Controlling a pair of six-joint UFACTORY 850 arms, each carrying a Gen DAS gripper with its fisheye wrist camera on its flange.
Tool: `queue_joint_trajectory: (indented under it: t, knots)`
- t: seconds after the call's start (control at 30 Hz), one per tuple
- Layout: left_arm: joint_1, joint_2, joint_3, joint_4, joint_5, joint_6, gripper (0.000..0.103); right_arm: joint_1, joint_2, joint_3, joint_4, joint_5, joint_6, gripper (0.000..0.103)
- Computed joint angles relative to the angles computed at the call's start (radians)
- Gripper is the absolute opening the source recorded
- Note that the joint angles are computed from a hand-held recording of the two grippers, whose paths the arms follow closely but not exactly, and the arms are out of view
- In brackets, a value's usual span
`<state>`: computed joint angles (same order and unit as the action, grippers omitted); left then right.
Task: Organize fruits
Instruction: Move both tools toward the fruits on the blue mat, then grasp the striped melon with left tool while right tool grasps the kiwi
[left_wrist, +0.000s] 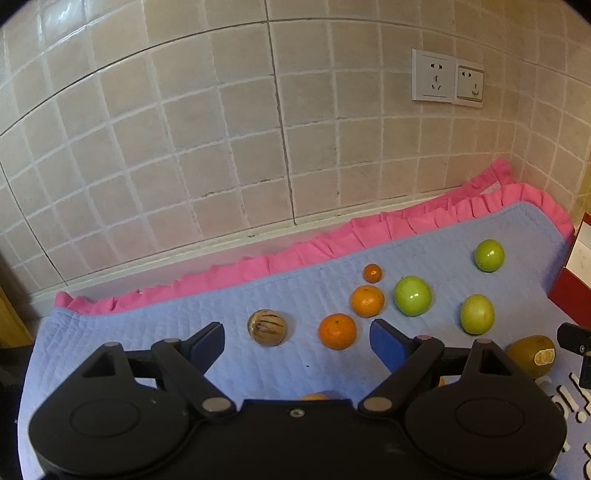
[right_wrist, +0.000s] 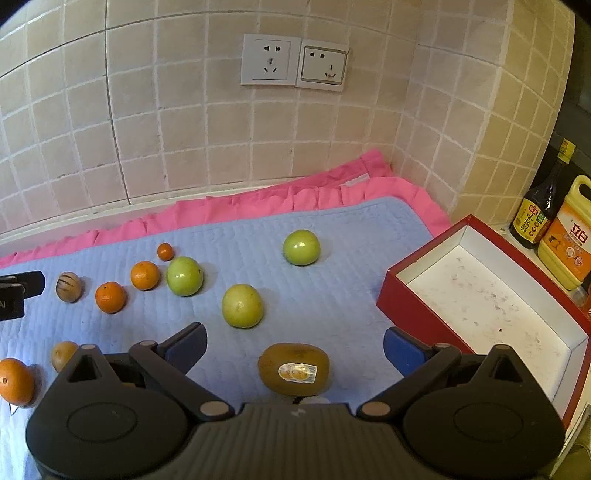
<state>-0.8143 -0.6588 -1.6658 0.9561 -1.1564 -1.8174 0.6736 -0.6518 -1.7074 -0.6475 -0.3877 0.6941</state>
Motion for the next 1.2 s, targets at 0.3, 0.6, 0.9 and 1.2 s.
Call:
queue_joint_trajectory:
  t: [0.3,0.6,0.9,1.2]
  knots:
    - [0.009,0.010,0.010,-0.008,-0.001,0.006,0.102,0.007,-0.011,-0.014,-0.004,-0.009,0.003,0.103]
    - [0.016,0.022,0.030,-0.012,0.008,0.008,0.102,0.007,-0.014,-0.013,-0.006,-0.008,0.010,0.103]
    - [0.032,0.035,0.065,-0.028,0.023,0.015,0.102,0.005,-0.027,-0.022,0.016,-0.019,-0.021,0.103]
    - [0.088,0.160,0.275,0.034,0.244,0.032,0.102,-0.012,-0.004,0.049,-0.005,0.032,-0.081,0.103]
